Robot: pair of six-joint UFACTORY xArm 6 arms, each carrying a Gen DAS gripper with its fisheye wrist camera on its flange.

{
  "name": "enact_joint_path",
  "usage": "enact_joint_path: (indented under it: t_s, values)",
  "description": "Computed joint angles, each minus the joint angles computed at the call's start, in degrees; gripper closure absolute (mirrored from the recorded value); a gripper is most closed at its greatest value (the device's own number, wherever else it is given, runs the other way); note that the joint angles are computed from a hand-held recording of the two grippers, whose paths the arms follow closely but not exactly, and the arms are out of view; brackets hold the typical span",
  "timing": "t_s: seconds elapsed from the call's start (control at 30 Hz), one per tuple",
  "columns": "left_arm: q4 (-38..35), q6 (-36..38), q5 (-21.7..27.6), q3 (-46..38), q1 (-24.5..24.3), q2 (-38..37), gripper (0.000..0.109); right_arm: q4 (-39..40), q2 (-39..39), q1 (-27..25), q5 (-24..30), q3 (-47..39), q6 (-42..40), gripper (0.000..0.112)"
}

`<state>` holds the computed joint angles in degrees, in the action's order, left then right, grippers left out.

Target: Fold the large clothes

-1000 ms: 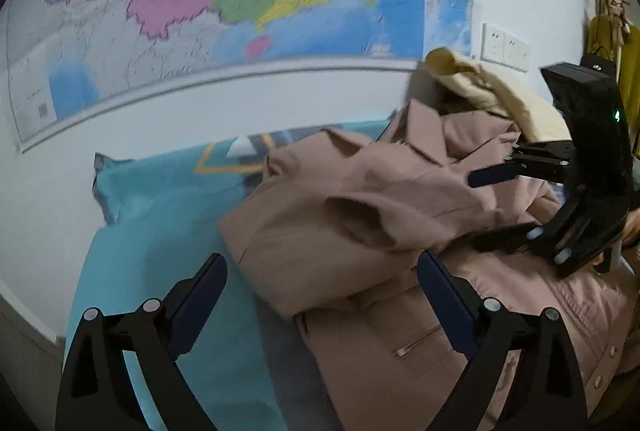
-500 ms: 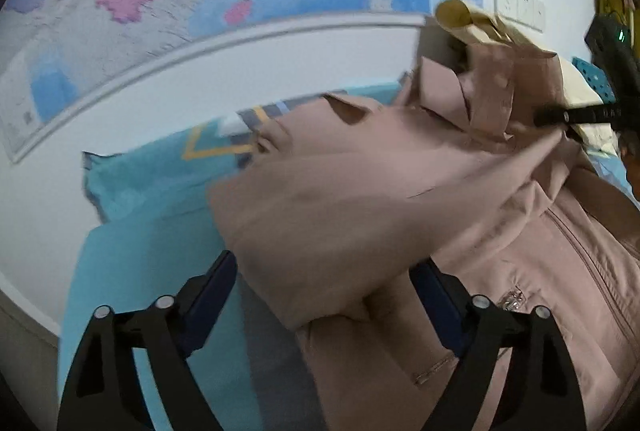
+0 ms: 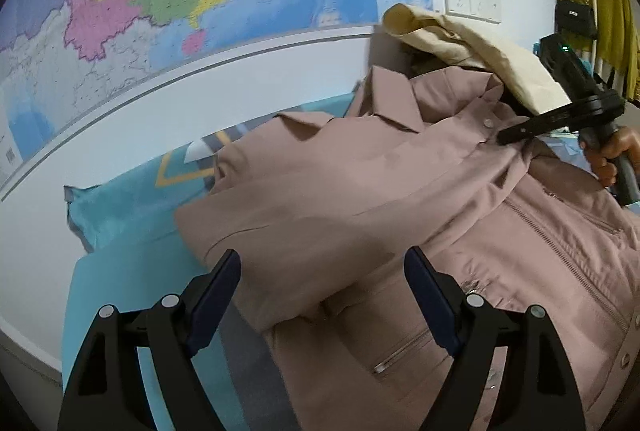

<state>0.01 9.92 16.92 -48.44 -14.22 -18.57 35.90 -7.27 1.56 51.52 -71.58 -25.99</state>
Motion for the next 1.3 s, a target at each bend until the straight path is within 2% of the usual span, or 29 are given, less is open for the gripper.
enact_joint_path:
  t_s: [0.13, 0.2, 0.33, 0.43, 0.57, 0.67, 0.73, 0.83, 0.97, 1.03, 1.13, 1.27, 1.3]
  values:
    - [2.5, -1.9, 0.4, -1.1, -0.7, 1.5, 0.033, 0.5, -3.3, -0.2, -4.8, 2.1, -0.9, 0.105]
    - [-0.6, 0.7, 0.6, -1.5, -1.0, 2.0, 0.035, -0.5, -4.3, -0.5, -7.5, 3.1, -0.2, 0.105]
    - [-0.5, 1.9, 3.4, -3.1, -1.4, 4.5, 0.035, -6.0, -2.6, -1.6, -5.3, 2.8, 3.9, 0.104]
    - [3.2, -1.5, 7.0, -5.2, -1.1, 7.1, 0.035, -5.8, -2.7, -2.3, -4.5, 3.7, 3.9, 0.098]
    - [0.3, 0.5, 5.7, -3.5, -0.7, 4.6, 0.035, -8.7, -7.2, -1.5, -9.2, 7.1, 5.2, 0.079]
    - [-3.1, 2.8, 4.9, -2.0, -0.1, 1.8, 0.035, -11.1, -10.8, -0.6, -13.7, 9.6, 6.5, 0.079]
    - [-4.7, 3.9, 5.5, -1.9, 0.2, 0.8, 0.035, -9.4, -12.9, 0.1, -15.6, 10.8, 3.8, 0.079]
    - [-3.8, 3.5, 6.2, -2.3, 0.1, 1.0, 0.035, -9.7, -12.3, 2.2, -14.2, 10.1, 0.3, 0.079]
    - [0.0, -2.3, 10.0, -3.7, 0.8, 3.3, 0.035, -18.6, -6.6, 5.6, -12.0, 7.5, 3.7, 0.08]
    - [0.6, -4.6, 10.5, -2.3, 1.3, 2.5, 0.035, -19.8, -4.0, 5.5, -10.9, 6.2, 4.7, 0.082]
    - [-4.1, -3.2, 11.7, 0.2, 2.0, -0.5, 0.033, -17.1, -2.6, 4.6, -9.4, 4.9, 4.4, 0.08]
    - [-8.6, -1.1, 13.6, 3.8, 2.8, -5.5, 0.027, -11.6, -7.1, 3.5, -8.9, 6.8, 0.5, 0.063]
    - [-9.8, -0.5, 14.0, 4.7, 3.1, -6.8, 0.027, -10.8, -8.3, 3.1, -8.4, 7.5, -0.1, 0.063]
